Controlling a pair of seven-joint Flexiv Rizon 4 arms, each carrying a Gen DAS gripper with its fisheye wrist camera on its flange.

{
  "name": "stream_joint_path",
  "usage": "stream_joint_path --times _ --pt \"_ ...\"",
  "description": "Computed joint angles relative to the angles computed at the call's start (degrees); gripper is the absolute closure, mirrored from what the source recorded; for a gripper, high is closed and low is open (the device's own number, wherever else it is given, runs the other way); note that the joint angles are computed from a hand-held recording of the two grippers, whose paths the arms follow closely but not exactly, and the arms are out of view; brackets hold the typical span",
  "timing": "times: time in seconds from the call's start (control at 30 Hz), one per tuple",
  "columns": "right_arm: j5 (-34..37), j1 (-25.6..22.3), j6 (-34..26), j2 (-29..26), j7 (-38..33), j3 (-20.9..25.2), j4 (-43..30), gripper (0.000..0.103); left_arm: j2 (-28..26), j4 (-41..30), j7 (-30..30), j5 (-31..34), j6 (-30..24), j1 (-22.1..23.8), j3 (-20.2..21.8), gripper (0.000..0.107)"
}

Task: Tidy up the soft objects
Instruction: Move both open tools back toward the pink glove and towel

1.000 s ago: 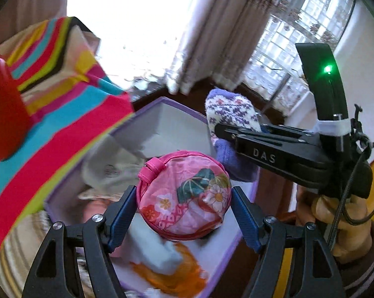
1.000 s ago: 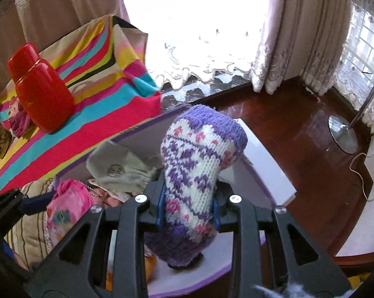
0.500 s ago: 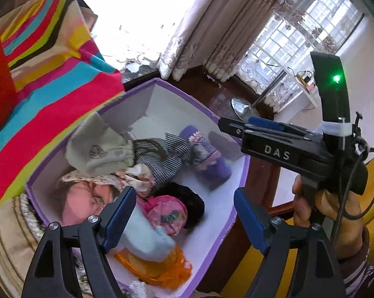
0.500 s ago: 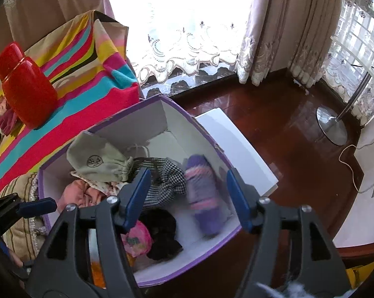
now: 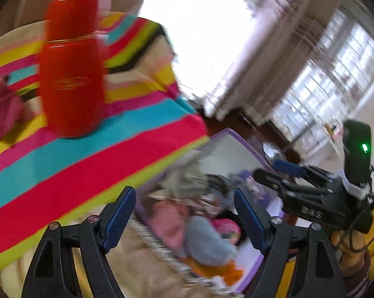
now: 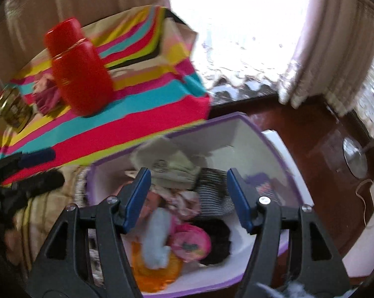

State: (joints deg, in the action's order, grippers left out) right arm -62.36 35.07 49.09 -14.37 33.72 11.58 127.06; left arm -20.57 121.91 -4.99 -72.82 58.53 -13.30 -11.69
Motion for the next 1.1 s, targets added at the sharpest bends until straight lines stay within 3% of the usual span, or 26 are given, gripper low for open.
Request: stream_joint_path --times 0.13,0.5,0.67,0.97,1.1 --pt "-0.73 1.24 0.90 -4.04 -4.88 -0.72 -5.66 0.036 -1.55 -2.13 -0.41 -2.86 0.95 2.88 1.33 0.025" --pt "2.87 7.82 2.99 -17.25 -26.44 -5.29 -26.14 0.036 -6.53 -8.63 -3.81 -9.18 2.51 11.00 2.91 0.025" --pt "5.63 10.84 3.31 -23.49 -35.12 -8.37 -36.84 0.031 -9.06 -11.92 -6.49 -11.82 2.98 13.93 3.10 0.025" --pt "16.32 12.76 3.52 -37.00 -48.21 -12.71 -58.03 0.023 -12.73 -16.49 -9.14 -17.27 5.13 17.21 2.81 0.025" --pt "21.98 12.65 -0.05 -44.28 -54.47 -13.67 -69.96 0.022 -14.17 -17.99 -9.19 -18.74 6.29 17.64 2.79 0.025"
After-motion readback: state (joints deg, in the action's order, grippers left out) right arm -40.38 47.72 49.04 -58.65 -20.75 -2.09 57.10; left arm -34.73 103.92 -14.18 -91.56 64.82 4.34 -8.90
